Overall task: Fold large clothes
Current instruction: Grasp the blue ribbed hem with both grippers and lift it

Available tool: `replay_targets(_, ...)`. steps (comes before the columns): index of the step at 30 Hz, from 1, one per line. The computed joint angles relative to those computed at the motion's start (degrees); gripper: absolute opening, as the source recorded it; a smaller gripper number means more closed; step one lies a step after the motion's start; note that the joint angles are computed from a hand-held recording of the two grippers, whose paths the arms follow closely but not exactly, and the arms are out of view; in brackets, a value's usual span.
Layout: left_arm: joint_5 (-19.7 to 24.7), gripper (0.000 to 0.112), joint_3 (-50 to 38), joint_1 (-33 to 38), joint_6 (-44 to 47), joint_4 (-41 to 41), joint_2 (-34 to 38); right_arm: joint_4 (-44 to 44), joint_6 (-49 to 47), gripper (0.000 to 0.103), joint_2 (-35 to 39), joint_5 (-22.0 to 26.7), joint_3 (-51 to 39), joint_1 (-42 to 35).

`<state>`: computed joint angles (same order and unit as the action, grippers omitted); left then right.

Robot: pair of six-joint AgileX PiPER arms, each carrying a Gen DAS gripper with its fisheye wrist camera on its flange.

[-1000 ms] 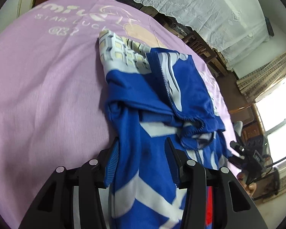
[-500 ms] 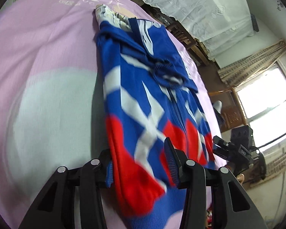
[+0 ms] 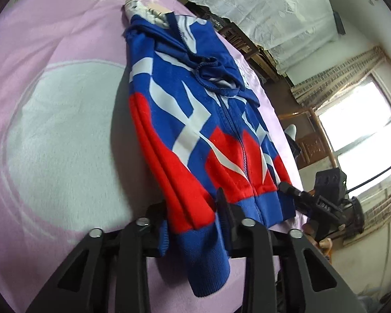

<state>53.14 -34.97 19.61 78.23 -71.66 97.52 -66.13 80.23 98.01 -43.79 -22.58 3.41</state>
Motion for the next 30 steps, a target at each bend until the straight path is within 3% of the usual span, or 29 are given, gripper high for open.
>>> replay_targets(3,0.99,0.025,-0.24,0.81,0.0,-0.13,1.05,0.68,-0.62,0.033,0.53,-0.22,-0.3,0.34)
replay_targets(9,-2.31,0.024,1.51,-0.71,0.73,-0.49,-1.83,0.77,-2.8,0.031,1.04,-1.82,0.5,-0.46)
replay_targets(13,-2.16,0.024,1.3,-0.85,0.62,-2.12,-0.98,2.96,-5.48,0.03,1.37,-2.27,1.18,-0.09)
replay_targets(19,-5.07,0.017,3.3,-1.4,2.01,-3.82,-3.56,6.52,-7.36,0.025,-0.34,-1.53,3.29,0.3)
replay_targets(25,-5.21,0.017,2.24,-1.53,-0.27,-2.51,-7.45,-1.51,-2.39,0.023,1.26,-9.2,2.19,-5.71)
replay_targets(30,-5.48,0.017,-2.5,-3.44,-6.53,0.41,-10.38,-6.75,3.71,0.022,-0.91,-11.1,-1.14,-7.23)
